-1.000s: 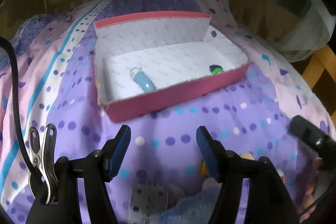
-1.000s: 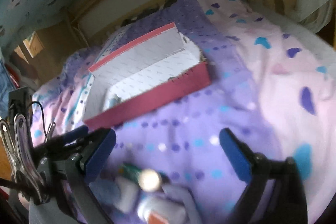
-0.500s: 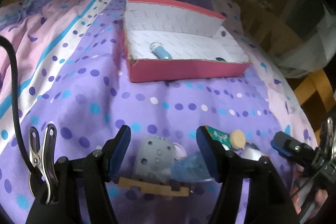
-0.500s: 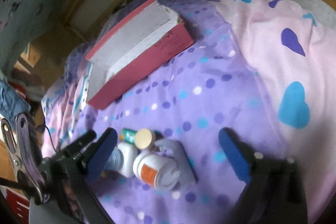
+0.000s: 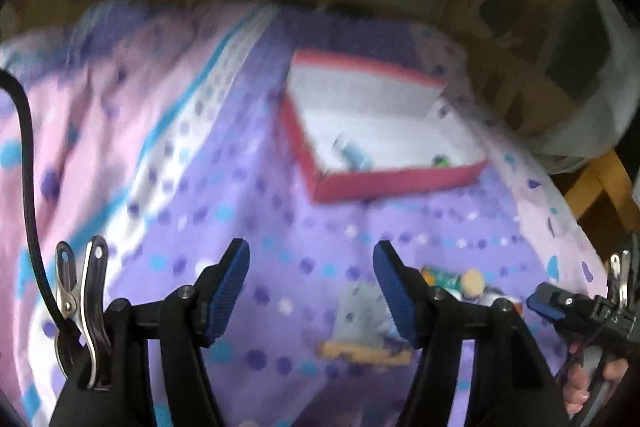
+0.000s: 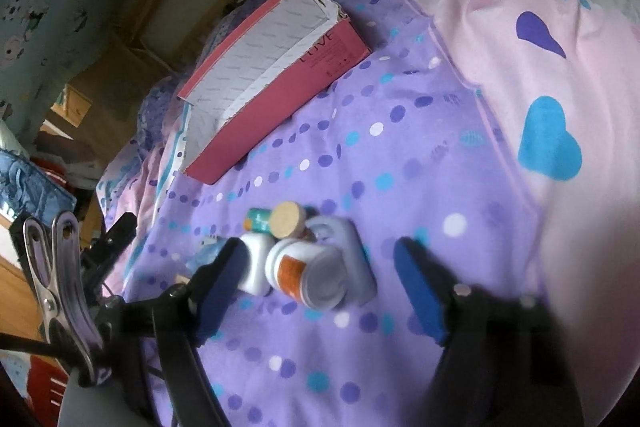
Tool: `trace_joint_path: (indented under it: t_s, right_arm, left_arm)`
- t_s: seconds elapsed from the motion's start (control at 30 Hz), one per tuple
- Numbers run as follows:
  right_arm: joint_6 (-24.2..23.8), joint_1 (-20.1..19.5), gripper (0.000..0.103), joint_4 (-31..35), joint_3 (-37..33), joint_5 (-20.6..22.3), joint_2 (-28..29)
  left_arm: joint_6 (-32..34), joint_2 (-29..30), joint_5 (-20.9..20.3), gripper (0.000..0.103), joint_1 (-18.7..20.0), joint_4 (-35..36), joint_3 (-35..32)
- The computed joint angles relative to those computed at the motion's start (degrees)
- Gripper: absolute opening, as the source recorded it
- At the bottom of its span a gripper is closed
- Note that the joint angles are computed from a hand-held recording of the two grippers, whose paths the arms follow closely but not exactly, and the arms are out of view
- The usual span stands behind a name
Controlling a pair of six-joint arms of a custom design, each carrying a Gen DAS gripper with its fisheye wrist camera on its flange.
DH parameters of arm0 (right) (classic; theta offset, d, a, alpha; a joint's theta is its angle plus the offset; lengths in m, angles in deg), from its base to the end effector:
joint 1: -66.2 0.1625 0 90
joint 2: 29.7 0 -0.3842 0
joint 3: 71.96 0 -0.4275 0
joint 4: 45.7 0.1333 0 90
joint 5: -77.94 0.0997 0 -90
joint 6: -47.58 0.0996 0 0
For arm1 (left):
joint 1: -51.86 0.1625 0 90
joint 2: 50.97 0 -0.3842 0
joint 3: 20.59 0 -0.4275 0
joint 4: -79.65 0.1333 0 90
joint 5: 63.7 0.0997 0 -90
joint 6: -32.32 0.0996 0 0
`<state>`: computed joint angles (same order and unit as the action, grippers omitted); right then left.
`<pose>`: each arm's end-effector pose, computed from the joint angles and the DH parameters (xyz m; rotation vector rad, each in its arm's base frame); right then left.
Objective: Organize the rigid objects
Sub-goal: 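Move the left gripper back over the remaining pile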
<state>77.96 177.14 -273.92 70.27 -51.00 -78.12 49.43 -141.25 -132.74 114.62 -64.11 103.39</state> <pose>0.1918 -0.3035 0.0378 -0.5755 -2.5062 1.3261 -0.0692 -0.5035 0.2563 0.9586 2.5912 -0.5316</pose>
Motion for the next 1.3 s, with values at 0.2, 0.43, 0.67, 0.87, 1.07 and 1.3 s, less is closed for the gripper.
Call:
trace_joint_path:
  t_s: [0.2,0.43,0.67,0.87,1.07,1.3]
  right_arm:
    - [0.4,0.3,0.078,-0.2,0.0,-0.5,0.1]
    - [0.5,0.3,0.076,-0.1,0.1,-0.2,-0.1]
    - [0.4,-0.2,0.076,0.8,0.2,0.9,-0.6]
    - [0.2,-0.2,0.076,0.6,0.1,1.4,-0.4]
    - [-0.9,0.4,0.076,0.4,-0.1,1.4,-0.4]
    - [-1.3,0.4,0.076,0.2,0.0,2.3,-0.6]
  left_arm:
    - [-0.3,-0.5,-2.0,0.053,0.9,0.3,-0.3]
    - [7.5,-1.9,-11.4,0.048,0.5,7.0,0.4]
    - [14.4,-0.2,-9.7,0.09,-4.7,13.5,1.8]
    - [16.5,4.6,3.5,0.081,-10.3,11.9,6.4]
    - [16.8,4.8,3.2,0.049,-9.4,8.8,7.7]
    - [11.5,3.3,-6.1,0.048,-4.5,8.2,3.2]
